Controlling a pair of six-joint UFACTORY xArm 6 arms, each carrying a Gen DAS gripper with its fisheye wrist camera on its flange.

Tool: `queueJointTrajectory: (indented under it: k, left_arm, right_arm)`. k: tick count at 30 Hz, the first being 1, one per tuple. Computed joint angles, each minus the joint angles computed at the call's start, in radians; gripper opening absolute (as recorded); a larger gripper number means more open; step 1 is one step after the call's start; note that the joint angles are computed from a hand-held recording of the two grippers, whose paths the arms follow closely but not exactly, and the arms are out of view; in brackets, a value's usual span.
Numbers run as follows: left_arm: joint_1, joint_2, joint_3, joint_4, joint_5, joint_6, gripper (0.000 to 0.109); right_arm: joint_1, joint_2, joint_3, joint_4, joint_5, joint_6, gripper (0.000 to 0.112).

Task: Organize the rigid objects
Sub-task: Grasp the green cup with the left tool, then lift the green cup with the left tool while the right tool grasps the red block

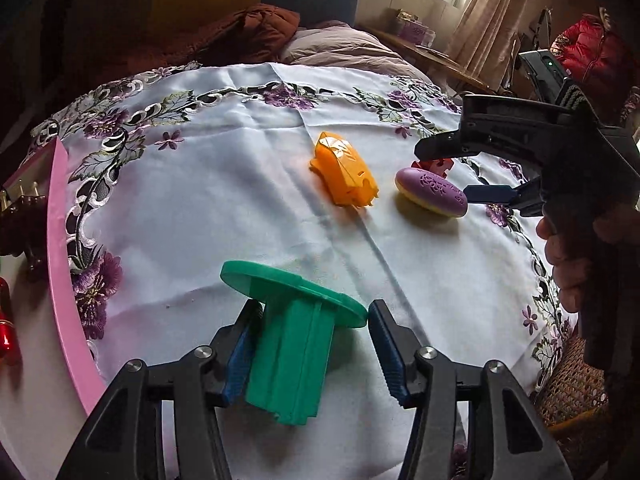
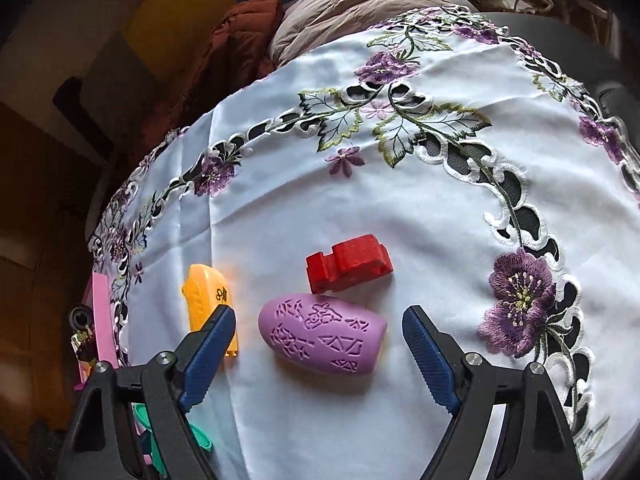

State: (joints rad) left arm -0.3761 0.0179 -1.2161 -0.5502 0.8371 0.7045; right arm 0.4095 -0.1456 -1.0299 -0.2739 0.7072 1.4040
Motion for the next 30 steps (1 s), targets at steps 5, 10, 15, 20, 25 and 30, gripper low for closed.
queueJointTrajectory:
  k: [5, 10, 15, 20, 25, 30]
  left_arm:
    - [0.015, 0.008, -0.01, -0.04, 0.022, 0.007, 0.055]
    - [0.018, 0.007, -0.009, -0.059, 0.025, 0.011, 0.055]
    - [0.023, 0.013, -0.019, -0.073, 0.039, 0.009, 0.055]
    - [0.027, 0.016, -0.023, -0.085, 0.047, 0.011, 0.055]
    - [0.023, 0.011, -0.014, -0.081, 0.035, 0.011, 0.056]
    - [0.02, 0.008, -0.011, -0.077, 0.026, 0.011, 0.055]
  right_arm:
    - [-0.002, -0.001, -0.005, -0.052, 0.018, 0.064, 0.087]
    - [-0.026, -0.016, 0.0, -0.163, 0.032, 0.171, 0.09]
    - [-0.021, 0.044, -0.076, -0.19, 0.101, 0.106, 0.09]
    - [-0.022, 0.1, -0.119, -0.168, 0.124, 0.002, 0.068]
    - [-0.017, 0.137, -0.145, -0.134, 0.153, -0.077, 0.049]
    - [-0.012, 0.136, -0.143, -0.14, 0.164, -0.086, 0.049]
